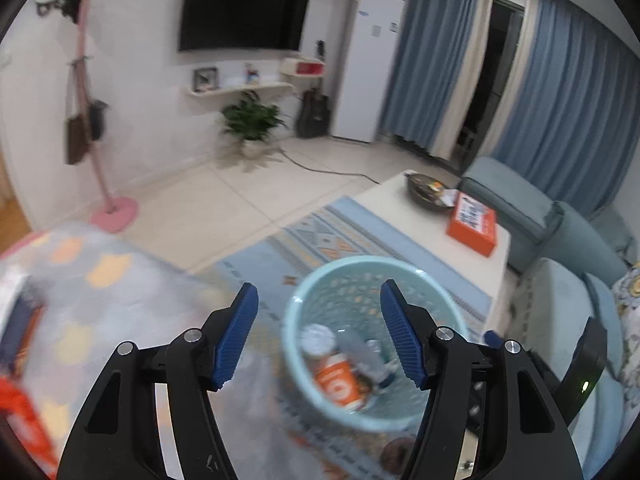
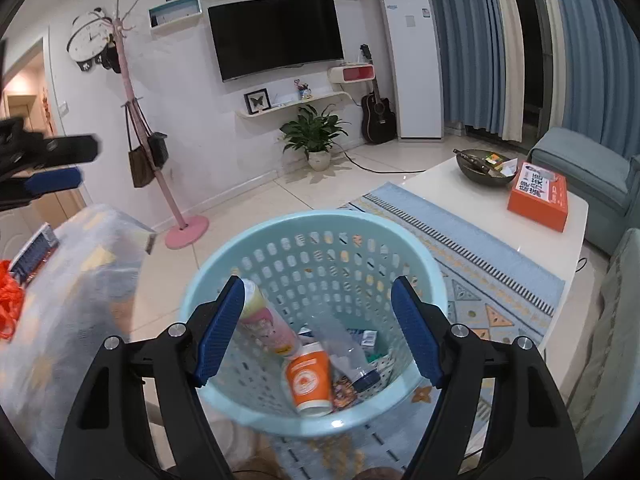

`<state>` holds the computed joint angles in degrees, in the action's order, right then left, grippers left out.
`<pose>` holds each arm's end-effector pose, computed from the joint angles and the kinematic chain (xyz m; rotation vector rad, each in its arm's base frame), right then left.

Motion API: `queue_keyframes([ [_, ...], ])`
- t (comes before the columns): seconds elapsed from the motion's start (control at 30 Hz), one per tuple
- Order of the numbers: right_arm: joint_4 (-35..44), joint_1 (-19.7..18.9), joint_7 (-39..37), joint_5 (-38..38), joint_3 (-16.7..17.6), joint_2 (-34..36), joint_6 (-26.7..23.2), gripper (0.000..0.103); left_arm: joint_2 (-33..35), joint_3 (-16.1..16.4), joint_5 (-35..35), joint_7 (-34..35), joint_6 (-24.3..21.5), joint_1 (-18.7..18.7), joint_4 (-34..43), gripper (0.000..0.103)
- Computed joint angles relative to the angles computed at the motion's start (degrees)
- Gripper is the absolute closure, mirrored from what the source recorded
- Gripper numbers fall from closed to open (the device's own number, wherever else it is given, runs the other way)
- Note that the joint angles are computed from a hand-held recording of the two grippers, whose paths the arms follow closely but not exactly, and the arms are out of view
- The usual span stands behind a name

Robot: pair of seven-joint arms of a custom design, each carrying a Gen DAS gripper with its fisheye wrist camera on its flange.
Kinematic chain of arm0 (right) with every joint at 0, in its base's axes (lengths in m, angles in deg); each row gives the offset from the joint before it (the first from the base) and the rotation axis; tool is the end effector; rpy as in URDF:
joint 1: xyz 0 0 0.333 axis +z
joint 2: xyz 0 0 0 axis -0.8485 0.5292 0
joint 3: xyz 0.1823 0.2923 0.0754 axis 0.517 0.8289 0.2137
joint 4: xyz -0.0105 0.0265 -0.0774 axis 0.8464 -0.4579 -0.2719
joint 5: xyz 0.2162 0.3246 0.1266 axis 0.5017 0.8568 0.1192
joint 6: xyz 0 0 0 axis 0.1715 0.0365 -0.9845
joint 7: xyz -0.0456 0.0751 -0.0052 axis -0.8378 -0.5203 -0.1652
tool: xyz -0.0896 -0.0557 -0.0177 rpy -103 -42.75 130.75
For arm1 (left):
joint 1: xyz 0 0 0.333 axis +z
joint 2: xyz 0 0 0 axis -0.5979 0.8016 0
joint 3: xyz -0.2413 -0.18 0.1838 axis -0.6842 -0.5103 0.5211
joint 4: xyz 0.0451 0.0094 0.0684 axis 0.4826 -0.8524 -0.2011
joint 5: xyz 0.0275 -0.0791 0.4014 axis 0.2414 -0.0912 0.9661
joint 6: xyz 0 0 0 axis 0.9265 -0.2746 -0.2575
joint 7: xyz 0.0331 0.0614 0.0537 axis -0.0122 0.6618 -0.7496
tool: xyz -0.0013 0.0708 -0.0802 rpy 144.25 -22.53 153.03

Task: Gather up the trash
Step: 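Grasp the orange plastic bag with the left tool while the right tool grasps the blue milk carton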

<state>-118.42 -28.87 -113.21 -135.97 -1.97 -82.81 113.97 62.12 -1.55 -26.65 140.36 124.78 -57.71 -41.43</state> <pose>0.4060 0.3913 0.5012 -1.3510 1.8267 -0.7576 0.5140 -0.3882 0.6033 -1.4251 2.1048 -1.1065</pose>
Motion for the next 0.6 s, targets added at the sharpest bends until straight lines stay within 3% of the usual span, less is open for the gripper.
queue_keyframes([
  [0.07, -0.1, 0.2, 0.9, -0.3, 0.1, -0.3, 1.5, 0.031, -5.5, 1.4, 12.4, -11.1, 0.1, 0.3, -4.9, 0.04],
  [0.13, 0.1, 0.5, 1.1, -0.3, 0.5, -0.1, 2.6, 0.031, -11.7, -0.4, 24.9, -22.7, -1.3, 4.1, -10.2, 0.037],
  [0.2, 1.1, 1.0, 1.0, -0.4, 0.9, 0.4, 3.3, 0.031, -17.1, -2.3, 30.3, -29.0, -2.7, 8.1, -14.6, 0.034],
  [0.27, 2.1, 1.5, 0.6, -0.6, 1.0, 1.2, 4.3, 0.03, -23.1, -3.3, 32.8, -32.3, -4.5, 12.0, -19.6, 0.032],
  [0.37, 4.9, 2.7, -0.3, -1.5, 1.1, 3.0, 5.2, 0.027, -29.3, -2.6, 30.9, -30.9, -9.1, 15.6, -24.8, 0.032],
  [0.43, 7.5, 3.7, -1.7, -1.9, 1.0, 4.8, 5.8, 0.025, -31.9, -0.3, 26.7, -28.1, -11.5, 16.7, -27.5, 0.032],
  [0.6, 14.8, 7.1, -5.7, -2.1, 0.2, 9.6, 6.3, 0.024, -33.3, -0.1, 23.5, -26.5, -16.4, 23.2, -29.0, 0.032],
])
